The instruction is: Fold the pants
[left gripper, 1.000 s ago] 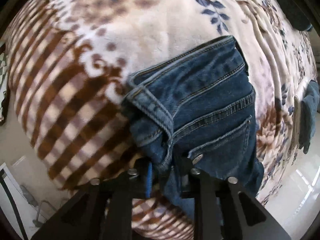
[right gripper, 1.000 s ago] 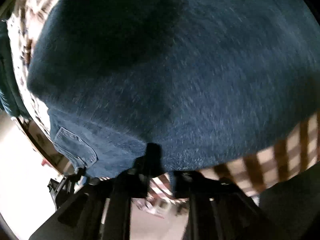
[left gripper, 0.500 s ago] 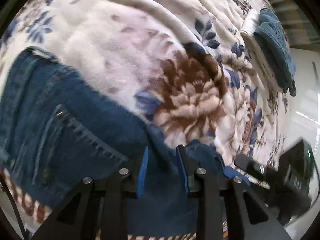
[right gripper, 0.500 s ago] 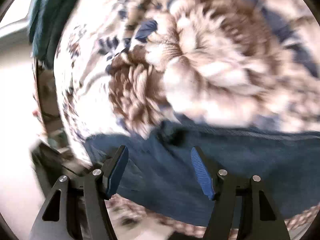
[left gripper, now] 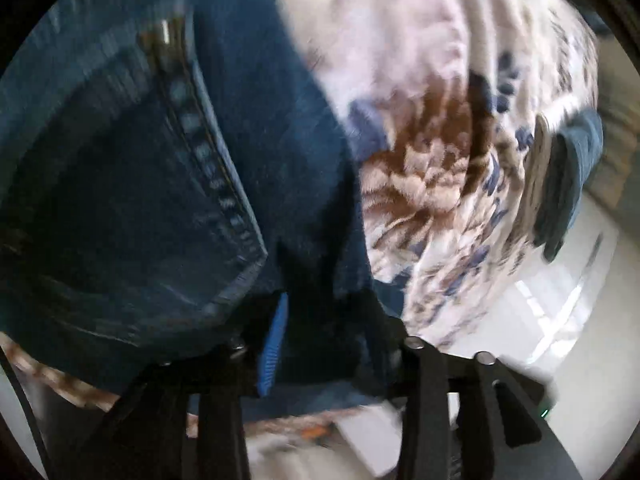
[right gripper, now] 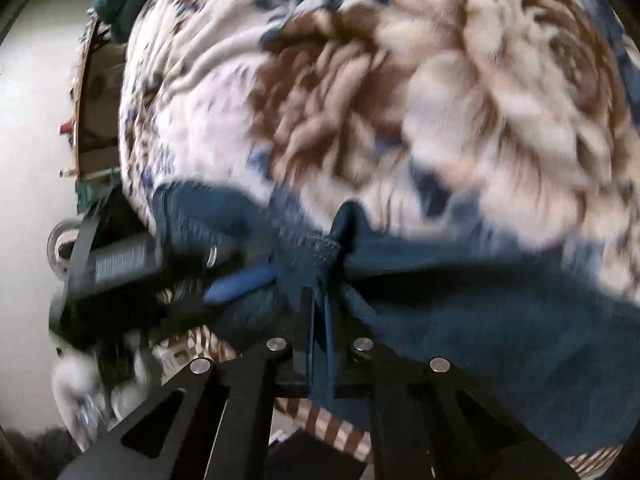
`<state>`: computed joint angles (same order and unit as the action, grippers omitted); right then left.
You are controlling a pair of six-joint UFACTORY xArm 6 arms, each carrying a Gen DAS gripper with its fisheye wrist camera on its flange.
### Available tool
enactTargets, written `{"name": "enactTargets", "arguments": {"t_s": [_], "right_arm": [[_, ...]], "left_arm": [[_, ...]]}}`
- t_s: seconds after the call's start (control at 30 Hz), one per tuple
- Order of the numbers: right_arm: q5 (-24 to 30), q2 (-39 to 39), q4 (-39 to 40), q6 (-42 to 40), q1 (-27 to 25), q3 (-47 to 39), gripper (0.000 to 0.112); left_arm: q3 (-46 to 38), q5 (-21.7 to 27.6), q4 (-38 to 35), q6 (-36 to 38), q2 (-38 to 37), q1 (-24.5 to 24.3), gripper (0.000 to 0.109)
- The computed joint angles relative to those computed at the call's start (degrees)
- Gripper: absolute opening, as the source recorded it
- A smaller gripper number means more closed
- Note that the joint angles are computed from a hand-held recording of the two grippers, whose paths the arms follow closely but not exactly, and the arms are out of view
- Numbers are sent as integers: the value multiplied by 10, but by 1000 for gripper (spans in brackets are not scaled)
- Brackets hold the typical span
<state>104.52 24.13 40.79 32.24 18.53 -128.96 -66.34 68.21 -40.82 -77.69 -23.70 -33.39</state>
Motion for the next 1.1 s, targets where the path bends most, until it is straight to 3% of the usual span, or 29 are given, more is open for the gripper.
{"name": "enactTargets", "arguments": {"t_s": [0.07, 0.33, 0.37, 0.43, 0.5, 0.57, 0.67, 0.73, 0.77, 0.8, 1.0, 1.1], "right_arm": [[-19, -39, 3, -18, 4, 60, 5], [-21, -41, 31, -22, -1, 85, 6], [-42, -44, 49, -7, -6, 107, 8], [-91, -76, 100, 30, -29, 189, 18], [-133, -99, 129, 63, -42, 250, 60], [-169, -110, 159, 80, -45, 297, 68], [-185, -92, 180, 98, -35, 317, 68], [-173, -71, 192, 106, -30, 315, 46], [-167, -67, 188, 123, -27, 314, 19], [-165, -64, 205, 128, -28, 315, 16], [-213, -92, 252, 182, -62, 342, 14], [-208, -91, 231, 169, -64, 345, 16]], "left_arm": [[13, -9, -9, -15, 0, -3, 40], [17, 11, 10, -48, 9, -2, 36], [15, 12, 11, -48, 11, -2, 36], [12, 13, 13, -47, 12, -3, 36], [12, 6, 12, -45, 17, -7, 36], [12, 9, 13, -40, 15, -5, 36], [7, 21, 21, -33, 13, -1, 36], [-4, 31, 36, -36, 16, -1, 36], [-11, 30, 43, -39, 21, -4, 36], [-10, 30, 45, -37, 19, -4, 38], [4, -4, 44, -34, 3, -1, 39], [7, -31, 44, -45, -8, 2, 36]]}}
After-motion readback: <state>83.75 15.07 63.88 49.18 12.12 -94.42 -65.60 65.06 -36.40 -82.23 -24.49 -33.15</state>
